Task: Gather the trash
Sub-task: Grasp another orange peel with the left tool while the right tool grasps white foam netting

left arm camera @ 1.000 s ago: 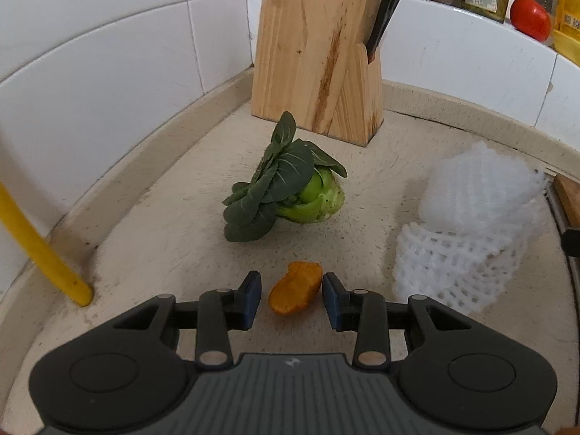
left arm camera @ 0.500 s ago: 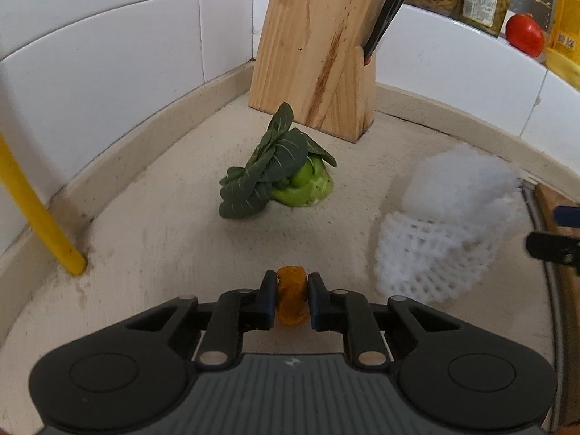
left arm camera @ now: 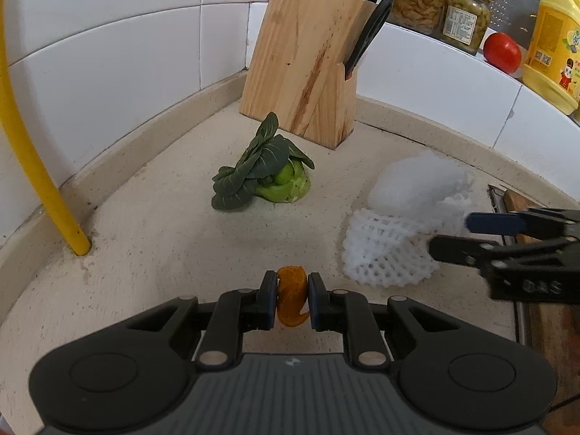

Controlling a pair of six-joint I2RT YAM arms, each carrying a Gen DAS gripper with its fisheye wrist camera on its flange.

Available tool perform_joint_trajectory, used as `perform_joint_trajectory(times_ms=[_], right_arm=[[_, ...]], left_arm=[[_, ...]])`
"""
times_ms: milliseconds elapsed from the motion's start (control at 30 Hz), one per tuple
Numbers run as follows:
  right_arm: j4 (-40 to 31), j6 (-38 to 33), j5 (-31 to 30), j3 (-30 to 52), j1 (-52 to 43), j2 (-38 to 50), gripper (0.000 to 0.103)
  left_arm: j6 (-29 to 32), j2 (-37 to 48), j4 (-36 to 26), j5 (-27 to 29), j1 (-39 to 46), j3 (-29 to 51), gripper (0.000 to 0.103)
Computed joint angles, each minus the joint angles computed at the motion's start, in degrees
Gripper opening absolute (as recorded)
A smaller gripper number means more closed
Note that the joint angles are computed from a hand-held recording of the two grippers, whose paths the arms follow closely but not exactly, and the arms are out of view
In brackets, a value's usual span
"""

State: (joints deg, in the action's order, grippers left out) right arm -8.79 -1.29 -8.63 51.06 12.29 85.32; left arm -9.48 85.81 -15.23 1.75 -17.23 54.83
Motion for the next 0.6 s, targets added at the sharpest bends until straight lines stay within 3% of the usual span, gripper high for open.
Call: perform_joint_trajectory(times_ms=[100,167,200,233,433,600], right_arm=[[0.89,1.5,-0.62,2.09,-0.37,3.85,0.068],[0.82,3.56,-1.39,3.38,-0.76,5.92,0.049],[0.32,4.44,-1.65,3.89,-0.85,6.5,0.03],[-0.58,5.53,-1.87,4.37,-0.91,6.75,0.019],[-7.25,8.58,-10.57,0.69,-3.92,-1.96,0.014],[-16.85,8.63,-15.32,-2.56,-7.84,-11.13,0.014]], left_arm=[[-0.31,-0.01,-0.32,-0.08,0.1,-0.04,0.014],[-0.59,-0.21,-0.4,0.06,0.26,-0.31,0.014],[-0.75,-0.36,-0.44,0.06,0.31,-0.46,0.014],[-0.87,-0.61,-0.48,0.14,0.39,-0.69,0.014],[-1.72,-3.39,-1.01,1.9,1.04,-2.43,0.014],[-1.5,-7.04,-1.85,3.03,0.3,-4.79,0.014]])
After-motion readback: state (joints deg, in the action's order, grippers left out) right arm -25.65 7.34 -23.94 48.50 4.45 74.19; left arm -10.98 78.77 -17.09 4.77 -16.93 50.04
